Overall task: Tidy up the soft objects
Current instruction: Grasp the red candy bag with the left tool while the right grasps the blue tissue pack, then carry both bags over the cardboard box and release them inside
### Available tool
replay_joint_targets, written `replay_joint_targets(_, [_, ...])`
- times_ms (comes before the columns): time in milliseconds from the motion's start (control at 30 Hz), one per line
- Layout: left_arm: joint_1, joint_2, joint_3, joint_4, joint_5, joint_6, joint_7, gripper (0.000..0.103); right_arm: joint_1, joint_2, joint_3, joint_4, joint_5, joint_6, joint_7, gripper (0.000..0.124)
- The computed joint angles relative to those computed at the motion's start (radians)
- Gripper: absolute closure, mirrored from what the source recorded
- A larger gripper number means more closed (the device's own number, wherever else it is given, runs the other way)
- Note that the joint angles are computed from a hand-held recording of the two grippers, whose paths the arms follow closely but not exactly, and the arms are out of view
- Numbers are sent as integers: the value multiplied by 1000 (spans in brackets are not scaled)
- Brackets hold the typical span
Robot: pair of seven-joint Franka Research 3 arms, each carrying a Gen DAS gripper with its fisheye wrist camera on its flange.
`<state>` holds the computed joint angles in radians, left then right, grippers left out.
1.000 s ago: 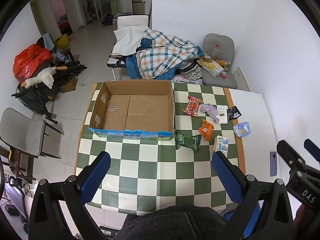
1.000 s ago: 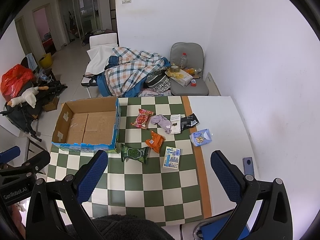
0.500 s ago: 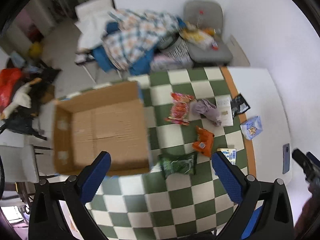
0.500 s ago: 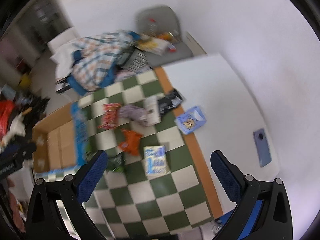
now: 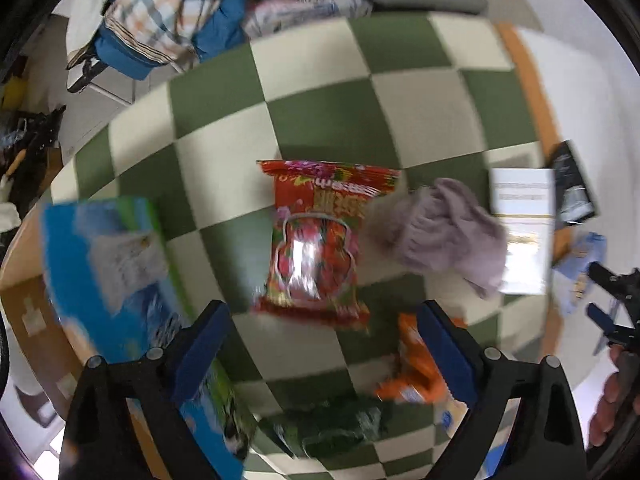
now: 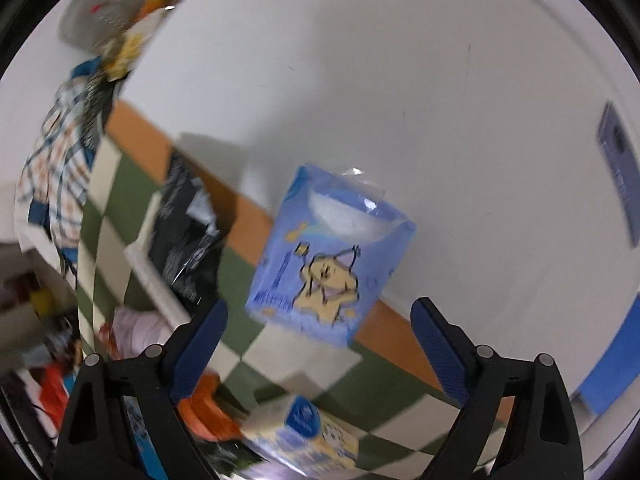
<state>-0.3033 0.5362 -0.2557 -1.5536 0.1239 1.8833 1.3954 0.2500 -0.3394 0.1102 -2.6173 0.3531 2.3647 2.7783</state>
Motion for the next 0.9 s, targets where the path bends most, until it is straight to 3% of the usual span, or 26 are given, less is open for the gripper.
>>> replay_joint_targets(167, [-22, 117, 20, 107, 37, -48, -14, 7, 12, 81, -19, -19, 58, 81, -55, 29])
replay_joint_targets(233, [-22, 146, 22, 131, 40, -65, -14, 20, 13, 114, -23, -18, 68, 103, -73, 30])
replay_joint_targets(300, [-18, 170, 20, 153, 30, -90, -13, 42, 17, 147, -25, -11, 82, 116, -82, 35])
replay_joint_targets(400, [3, 164, 10, 132, -7, -65, -16, 53, 22, 197, -35, 0, 124, 135, -116, 42])
replay_joint_targets(500, [-2, 146, 14, 98, 9, -39, -19, 55, 15, 233, -33, 20, 90, 127, -104, 46])
replay_joint_targets(600, [-8, 144, 16, 98, 18, -40, -31, 57, 14, 260, -31, 31, 45, 121, -86, 59])
replay_joint_targets(767, [-2, 44, 17, -15, 38, -4, -54, 59, 27, 277, -24, 29, 18, 159, -99, 82])
replay_joint_targets(900, [19, -58, 2, -123, 8, 40, -68, 59, 41, 273, -13, 34, -55, 149, -94, 86])
